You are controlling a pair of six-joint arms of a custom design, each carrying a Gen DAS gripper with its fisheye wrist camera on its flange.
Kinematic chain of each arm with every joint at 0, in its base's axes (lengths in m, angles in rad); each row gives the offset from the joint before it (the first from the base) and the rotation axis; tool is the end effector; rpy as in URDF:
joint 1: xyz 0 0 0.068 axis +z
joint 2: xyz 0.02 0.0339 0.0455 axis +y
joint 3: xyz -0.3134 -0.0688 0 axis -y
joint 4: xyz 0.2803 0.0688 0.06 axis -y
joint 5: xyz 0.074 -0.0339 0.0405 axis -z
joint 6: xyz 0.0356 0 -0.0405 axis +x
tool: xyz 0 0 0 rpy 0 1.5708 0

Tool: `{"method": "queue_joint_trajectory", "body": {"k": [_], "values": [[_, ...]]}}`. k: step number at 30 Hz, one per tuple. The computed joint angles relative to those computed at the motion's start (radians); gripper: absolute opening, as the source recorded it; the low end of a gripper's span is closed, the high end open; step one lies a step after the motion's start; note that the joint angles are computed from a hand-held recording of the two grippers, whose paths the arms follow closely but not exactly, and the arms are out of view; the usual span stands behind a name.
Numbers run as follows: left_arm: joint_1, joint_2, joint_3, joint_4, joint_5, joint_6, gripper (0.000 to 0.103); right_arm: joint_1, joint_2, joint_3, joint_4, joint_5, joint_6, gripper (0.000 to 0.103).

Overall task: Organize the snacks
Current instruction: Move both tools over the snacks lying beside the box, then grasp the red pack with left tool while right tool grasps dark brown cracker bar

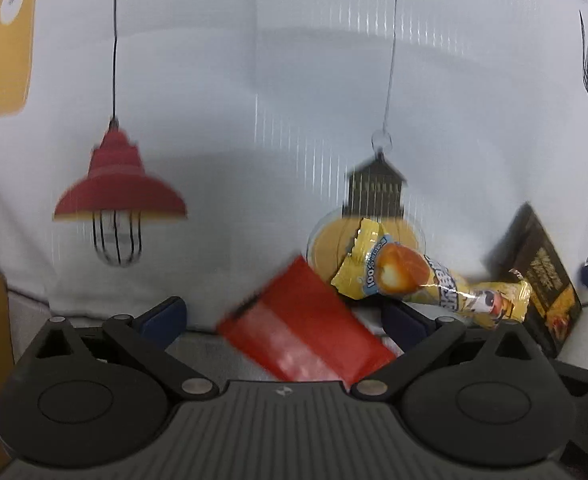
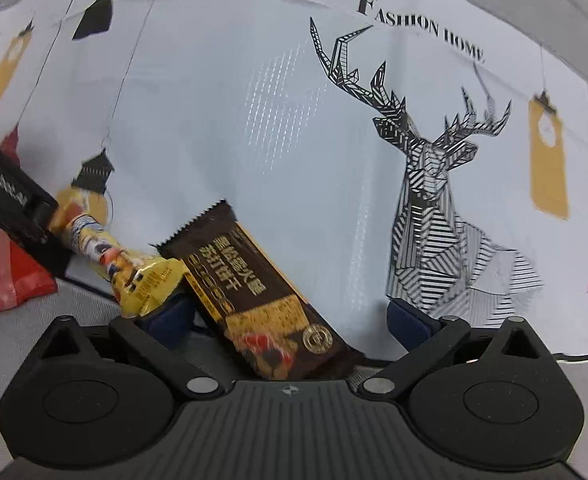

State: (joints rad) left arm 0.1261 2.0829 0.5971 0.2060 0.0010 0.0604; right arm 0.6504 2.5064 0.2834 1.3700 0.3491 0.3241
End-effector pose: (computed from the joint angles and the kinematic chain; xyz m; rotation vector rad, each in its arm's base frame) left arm 0.2863 0.0363 0.0075 -0.0934 2.8500 0.0375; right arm 0.1829 0.1238 -0.0407 -0.2286 2.3466 0.0466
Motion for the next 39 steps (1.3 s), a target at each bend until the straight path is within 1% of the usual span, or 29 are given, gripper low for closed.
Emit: {"method": "queue_joint_trajectory", "body": {"k": [1, 2, 3, 5, 6, 9, 15, 19, 21, 22, 23, 24, 25, 26, 27, 30, 32, 33, 34, 35, 37, 38, 39], "values": [[0.004, 0.007, 0.004, 0.023, 0.001, 0.001, 0.103, -0.007, 0.006, 0.005, 0.015, -0.010, 0.009, 0.086], [0.008, 0.016, 0.015, 0.035, 0.001, 0.006, 0.103, -0.007, 0.002, 0.015, 0.010, -0.005, 0.013, 0.078], [0.015, 0.026, 0.031, 0.041, 0.003, 0.012, 0.103, -0.007, -0.005, 0.030, 0.000, 0.000, 0.014, 0.067], [0.031, 0.049, 0.067, 0.048, 0.007, 0.015, 0.103, -0.008, -0.027, 0.068, -0.051, 0.019, 0.018, 0.054], [0.039, 0.061, 0.090, 0.046, 0.009, 0.014, 0.103, -0.013, -0.037, 0.088, -0.080, 0.026, 0.025, 0.053], [0.049, 0.090, 0.149, 0.042, 0.006, 0.035, 0.103, -0.046, -0.062, 0.145, -0.157, 0.019, 0.032, 0.053], [0.057, 0.153, 0.303, -0.031, -0.007, 0.036, 0.103, -0.118, -0.111, 0.254, -0.323, -0.005, 0.010, 0.053], [0.054, 0.188, 0.357, -0.016, -0.017, 0.050, 0.103, -0.145, -0.130, 0.345, -0.447, 0.004, 0.009, 0.054], [0.053, 0.200, 0.377, -0.022, -0.017, 0.038, 0.103, -0.161, -0.140, 0.378, -0.496, -0.005, 0.012, 0.056], [0.057, 0.199, 0.374, -0.020, -0.013, 0.038, 0.103, -0.163, -0.149, 0.369, -0.497, -0.017, 0.028, 0.057], [0.059, 0.194, 0.368, -0.023, -0.021, 0.041, 0.103, -0.171, -0.162, 0.350, -0.491, -0.038, 0.045, 0.062], [0.066, 0.184, 0.363, -0.046, -0.028, 0.036, 0.103, -0.190, -0.176, 0.314, -0.464, -0.076, 0.049, 0.071], [0.074, 0.177, 0.367, -0.084, -0.023, 0.016, 0.103, -0.198, -0.187, 0.276, -0.431, -0.112, 0.058, 0.076], [0.084, 0.166, 0.369, -0.134, -0.013, -0.002, 0.103, -0.197, -0.200, 0.237, -0.407, -0.130, 0.069, 0.085], [0.092, 0.152, 0.359, -0.165, -0.004, -0.010, 0.103, -0.190, -0.212, 0.207, -0.399, -0.125, 0.076, 0.087], [0.101, 0.095, 0.281, -0.165, 0.025, 0.018, 0.103, -0.156, -0.213, 0.134, -0.340, -0.106, 0.072, 0.089], [0.093, 0.072, 0.247, -0.197, 0.030, 0.021, 0.103, -0.117, -0.210, 0.133, -0.351, -0.058, 0.051, 0.089], [0.090, 0.069, 0.238, -0.218, 0.045, 0.019, 0.103, -0.089, -0.201, 0.123, -0.335, -0.025, 0.052, 0.088], [0.085, 0.074, 0.238, -0.239, 0.054, 0.020, 0.103, -0.083, -0.201, 0.124, -0.339, -0.017, 0.062, 0.088], [0.074, 0.085, 0.241, -0.256, 0.053, 0.019, 0.103, -0.075, -0.212, 0.135, -0.370, -0.009, 0.091, 0.088], [0.037, 0.100, 0.227, -0.215, -0.008, 0.026, 0.103, -0.066, -0.204, 0.130, -0.364, 0.007, 0.122, 0.088], [0.030, 0.100, 0.224, -0.208, -0.019, 0.015, 0.103, -0.065, -0.199, 0.128, -0.356, 0.013, 0.118, 0.087], [0.032, 0.100, 0.224, -0.207, -0.016, 0.001, 0.103, -0.075, -0.192, 0.138, -0.347, 0.006, 0.102, 0.081]]}}
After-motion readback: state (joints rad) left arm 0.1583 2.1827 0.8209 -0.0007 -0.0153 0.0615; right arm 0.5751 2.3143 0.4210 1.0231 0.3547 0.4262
